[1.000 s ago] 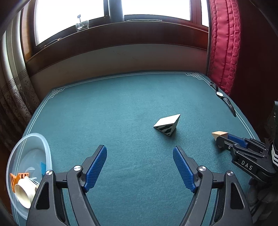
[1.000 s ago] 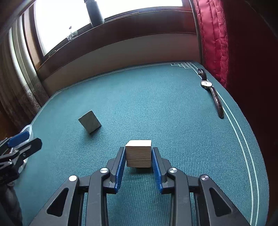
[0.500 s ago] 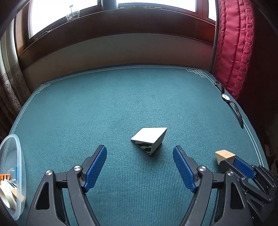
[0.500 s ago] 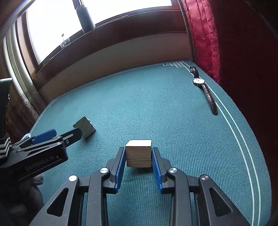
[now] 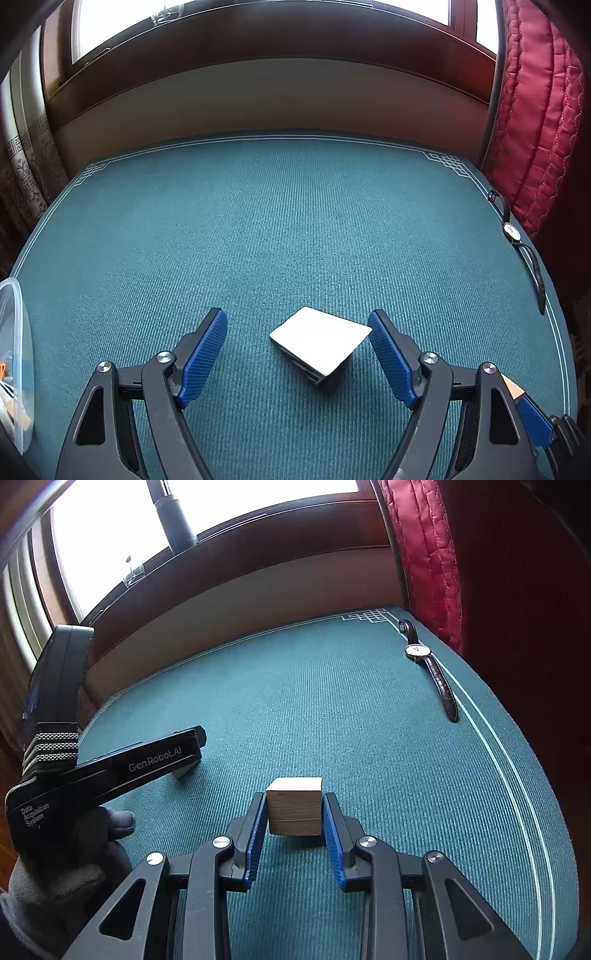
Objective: Organize rigid objects
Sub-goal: 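Grasp the white-faced triangular prism with the left tool while the right holds the cube, then carry the white prism into the bowl and open the left tool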
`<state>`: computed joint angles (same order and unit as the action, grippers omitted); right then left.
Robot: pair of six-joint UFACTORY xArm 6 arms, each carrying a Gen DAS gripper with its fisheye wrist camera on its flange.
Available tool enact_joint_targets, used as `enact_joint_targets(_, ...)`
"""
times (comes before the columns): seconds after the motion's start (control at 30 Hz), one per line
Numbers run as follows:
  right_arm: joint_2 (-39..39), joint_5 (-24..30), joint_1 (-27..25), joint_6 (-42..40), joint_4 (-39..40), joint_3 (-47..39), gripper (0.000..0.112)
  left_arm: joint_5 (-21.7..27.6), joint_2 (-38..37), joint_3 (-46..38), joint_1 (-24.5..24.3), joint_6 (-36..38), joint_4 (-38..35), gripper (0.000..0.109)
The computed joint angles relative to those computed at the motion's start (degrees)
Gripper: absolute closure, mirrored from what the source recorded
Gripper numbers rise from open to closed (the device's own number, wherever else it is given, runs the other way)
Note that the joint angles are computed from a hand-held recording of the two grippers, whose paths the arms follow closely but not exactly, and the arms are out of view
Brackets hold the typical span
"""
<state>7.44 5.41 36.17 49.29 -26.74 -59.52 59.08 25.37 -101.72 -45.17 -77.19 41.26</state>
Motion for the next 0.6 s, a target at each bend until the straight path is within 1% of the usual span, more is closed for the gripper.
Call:
enact_joint_targets(0.07,0.02,-0.12,0.02,-0.2,0.18,0.05,0.08,-0.29,-0.24,0.52,0.06,0.52,-0.25,0.031)
enact_joint_targets(0.13,0.07,-0.22,0.06,-0.74,0.7,0.1,0.08,-0.49,-0.55,1.11,0.09,1.47,-0.65,0.038)
enact_joint_targets(0.17,0.11,-0.24,0.04,-1.1,1.03,0.07,0.08,-1.39,-1.05,1.99,0.28,1.93,-1.2,0.046)
enact_joint_targets(0.2,0.09,-0.31,0.02,-1.09,0.97,0.12,0.08,-2.32,-1.57,2.9,0.43,2.07,-1.62,0.052)
enact_joint_targets(0.27,0.07,-0.34,0.0,-1.16,0.98,0.15,0.08,-2.67,-2.26,3.83,0.2,1.98,-0.98,0.06)
enact_joint_targets(0.33,0.0,-0.34,0.0,-1.06,0.9,0.21,0.08,-3.62,-3.25,5.26,0.18,1.95,-1.02,0.06)
enact_joint_targets(0.53,-0.12,-0.19,0.09,-0.23,0.05,0.25,0.08,-4.43,-5.38,8.46,-0.73,1.29,0.85,0.06)
enact_joint_targets(0.6,-0.1,-0.22,0.12,-0.44,0.19,0.21,0.08,-4.67,-6.04,9.41,-1.11,0.99,1.75,0.063)
